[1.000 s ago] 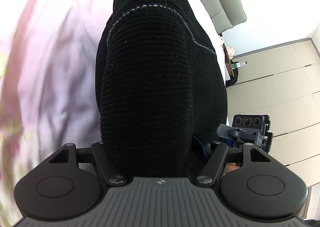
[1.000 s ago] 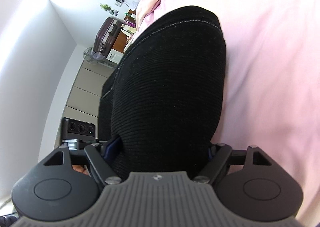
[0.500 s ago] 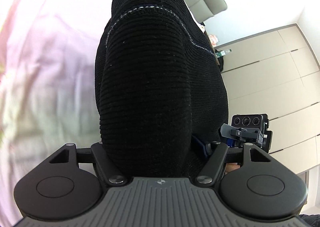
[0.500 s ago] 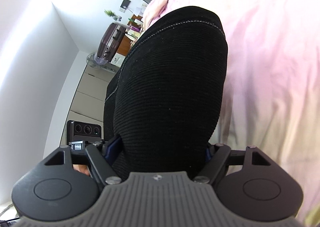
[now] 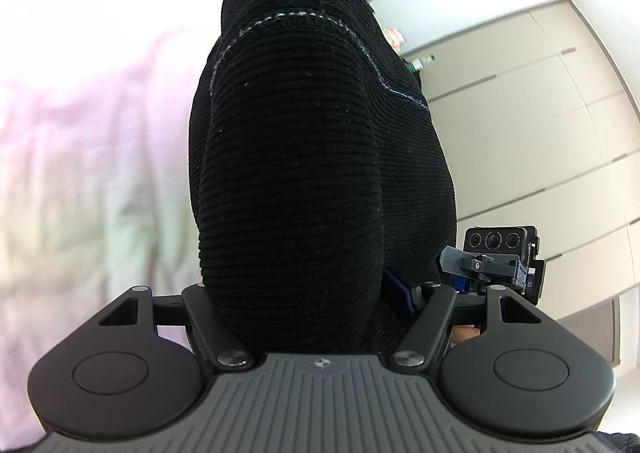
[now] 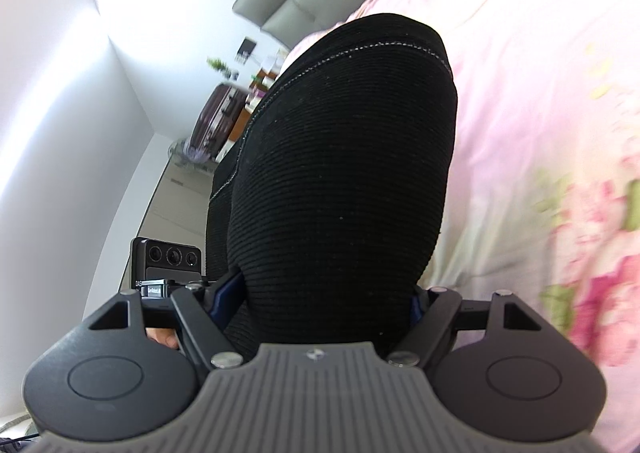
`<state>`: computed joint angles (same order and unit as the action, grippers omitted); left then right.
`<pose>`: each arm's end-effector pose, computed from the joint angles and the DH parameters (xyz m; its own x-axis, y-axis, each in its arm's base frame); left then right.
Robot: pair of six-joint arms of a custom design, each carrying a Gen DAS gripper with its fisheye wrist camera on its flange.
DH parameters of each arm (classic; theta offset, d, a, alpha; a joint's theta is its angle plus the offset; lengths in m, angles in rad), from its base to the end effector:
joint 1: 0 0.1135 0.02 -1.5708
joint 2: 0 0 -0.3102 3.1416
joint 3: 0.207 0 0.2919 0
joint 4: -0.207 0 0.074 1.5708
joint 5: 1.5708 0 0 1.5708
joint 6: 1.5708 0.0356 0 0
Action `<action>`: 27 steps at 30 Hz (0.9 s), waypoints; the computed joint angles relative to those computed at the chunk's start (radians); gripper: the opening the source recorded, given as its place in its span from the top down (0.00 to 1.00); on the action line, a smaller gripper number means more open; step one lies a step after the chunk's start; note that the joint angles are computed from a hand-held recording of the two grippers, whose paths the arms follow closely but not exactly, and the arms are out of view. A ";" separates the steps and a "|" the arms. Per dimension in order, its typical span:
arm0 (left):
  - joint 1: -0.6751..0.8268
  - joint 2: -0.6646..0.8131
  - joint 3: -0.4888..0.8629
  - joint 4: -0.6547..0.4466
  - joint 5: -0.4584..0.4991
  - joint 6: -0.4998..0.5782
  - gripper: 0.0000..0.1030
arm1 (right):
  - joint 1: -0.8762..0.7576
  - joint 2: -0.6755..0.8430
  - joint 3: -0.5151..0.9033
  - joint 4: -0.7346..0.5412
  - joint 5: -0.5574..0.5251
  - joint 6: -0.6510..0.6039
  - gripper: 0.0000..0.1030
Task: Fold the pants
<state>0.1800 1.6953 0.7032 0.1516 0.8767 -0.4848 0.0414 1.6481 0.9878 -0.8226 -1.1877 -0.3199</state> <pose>0.3291 0.0321 0.1429 -0.8302 -0.4541 -0.3234 0.0034 0.5759 -0.8175 0.3124 0.0460 0.2080 -0.9143 -0.1555 -0.3739 -0.4049 0.3384 0.8495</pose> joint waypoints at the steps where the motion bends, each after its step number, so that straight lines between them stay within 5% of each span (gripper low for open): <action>1: -0.020 0.017 0.028 -0.002 -0.006 -0.006 0.23 | -0.026 0.004 0.015 -0.035 -0.002 -0.034 0.29; 3: -0.068 0.085 0.069 0.045 -0.017 -0.019 0.23 | -0.087 0.018 0.054 -0.120 -0.004 -0.114 0.29; 13: -0.274 0.401 0.525 -0.060 -0.033 -0.038 0.23 | -0.404 0.208 0.342 -0.482 0.034 -0.470 0.29; 27: -0.420 1.049 1.584 -0.564 -0.009 -0.002 0.23 | -0.684 0.652 0.852 -0.708 0.101 -0.595 0.29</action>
<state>-0.2404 2.7445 2.2877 -0.4129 0.8679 -0.4867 -0.6431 2.2998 1.8399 -1.5306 -1.0865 -0.9148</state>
